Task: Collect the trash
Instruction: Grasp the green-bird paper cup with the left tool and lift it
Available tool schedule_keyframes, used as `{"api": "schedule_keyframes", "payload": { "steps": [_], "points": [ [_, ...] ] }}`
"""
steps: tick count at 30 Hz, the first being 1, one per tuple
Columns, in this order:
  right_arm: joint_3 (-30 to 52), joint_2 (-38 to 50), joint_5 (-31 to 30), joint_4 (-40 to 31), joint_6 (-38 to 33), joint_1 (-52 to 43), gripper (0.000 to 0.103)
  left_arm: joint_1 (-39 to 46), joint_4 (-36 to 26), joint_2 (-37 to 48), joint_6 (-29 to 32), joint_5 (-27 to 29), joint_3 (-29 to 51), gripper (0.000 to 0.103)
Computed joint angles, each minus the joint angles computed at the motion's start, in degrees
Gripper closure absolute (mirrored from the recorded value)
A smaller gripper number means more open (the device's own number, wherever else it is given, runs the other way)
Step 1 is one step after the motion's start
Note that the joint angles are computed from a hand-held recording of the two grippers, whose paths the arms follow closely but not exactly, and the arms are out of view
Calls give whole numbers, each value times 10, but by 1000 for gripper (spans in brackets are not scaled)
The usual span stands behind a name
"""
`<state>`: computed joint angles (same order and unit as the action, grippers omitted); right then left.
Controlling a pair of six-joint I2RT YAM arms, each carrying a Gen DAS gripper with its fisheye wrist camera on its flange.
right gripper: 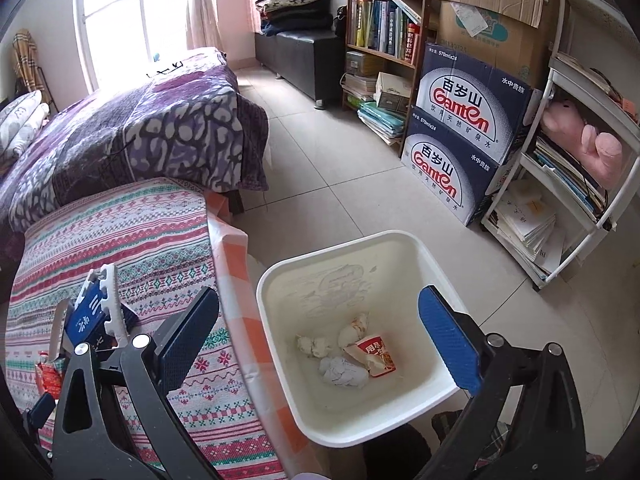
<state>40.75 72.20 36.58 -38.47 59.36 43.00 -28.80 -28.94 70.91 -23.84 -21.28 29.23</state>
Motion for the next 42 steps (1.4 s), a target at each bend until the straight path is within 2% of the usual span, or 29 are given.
{"api": "schedule_keyframes", "payload": {
  "steps": [6, 13, 14, 15, 19, 23, 26, 29, 34, 42],
  "points": [
    [27, 50, -13, 11, 4, 20, 7, 84, 22, 42, 64, 64, -26, 17],
    [61, 107, -23, 17, 14, 43, 7, 149, 57, 54, 107, 122, -48, 17],
    [65, 114, -27, 19, 15, 45, 7, 156, 60, 54, 112, 130, -51, 25],
    [68, 119, -29, 21, 15, 47, 7, 166, 63, 55, 123, 141, -53, 27],
    [86, 148, -43, 29, 15, 53, 7, 189, 49, 10, 153, 172, -66, 36],
    [104, 175, -55, 37, 19, 60, 7, 225, -5, -80, 188, 183, -67, 40],
    [116, 194, -63, 46, 18, 66, 7, 302, -59, -146, 235, 218, -46, 40],
    [135, 217, -73, 55, 15, 76, 7, 426, -98, -183, 297, 259, -9, 40],
    [187, 273, -90, 79, -16, 120, 7, 619, -140, -163, 373, 331, 83, 40],
    [357, 413, -116, 75, -103, 213, 7, 783, -183, -140, 424, 426, 199, 39]
  ]
}}
